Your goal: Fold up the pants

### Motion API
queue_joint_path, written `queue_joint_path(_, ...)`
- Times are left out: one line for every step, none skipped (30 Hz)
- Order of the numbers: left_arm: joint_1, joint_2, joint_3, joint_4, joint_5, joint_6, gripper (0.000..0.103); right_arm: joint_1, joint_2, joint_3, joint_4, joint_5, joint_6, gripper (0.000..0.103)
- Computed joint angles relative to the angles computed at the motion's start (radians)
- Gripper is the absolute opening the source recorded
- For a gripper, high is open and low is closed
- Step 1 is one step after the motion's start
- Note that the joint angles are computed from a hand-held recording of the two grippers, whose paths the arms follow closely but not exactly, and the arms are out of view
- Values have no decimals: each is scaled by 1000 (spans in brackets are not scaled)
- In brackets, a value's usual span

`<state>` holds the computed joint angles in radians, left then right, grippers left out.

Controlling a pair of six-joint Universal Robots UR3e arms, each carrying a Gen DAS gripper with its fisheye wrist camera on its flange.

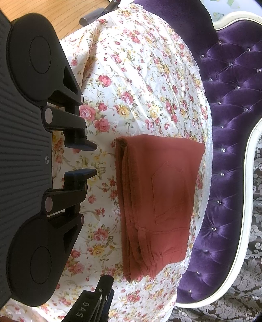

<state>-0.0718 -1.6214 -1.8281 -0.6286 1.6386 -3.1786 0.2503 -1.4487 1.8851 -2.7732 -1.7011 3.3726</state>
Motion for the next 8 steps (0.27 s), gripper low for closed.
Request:
queue_joint_path(0,0,0,0,0,0,20,1,0,0,0,-1,1,33)
queue_joint_path(1,0,0,1,-1,1,20,1,0,0,0,-1,1,33)
queue_joint_path(1,1,-1,1,-2,1,20,1,0,0,0,-1,1,33)
queue_joint_path(1,0,-1,0,-2,1,20,0,0,0,0,0,1,33)
queue_joint_path(0,0,-1,1,-1,1,20,0,0,0,0,0,1,33)
queue_joint_path(0,1,-2,1,0,2,20,0,0,0,1,0,0,33)
queue_joint_path(1,1,-1,0,-1,3,20,0,-2,3,-2,-1,0,33)
queue_joint_path(3,2,-3,-1,-4,5,20,-1,-1,3,-3,0,-1,33)
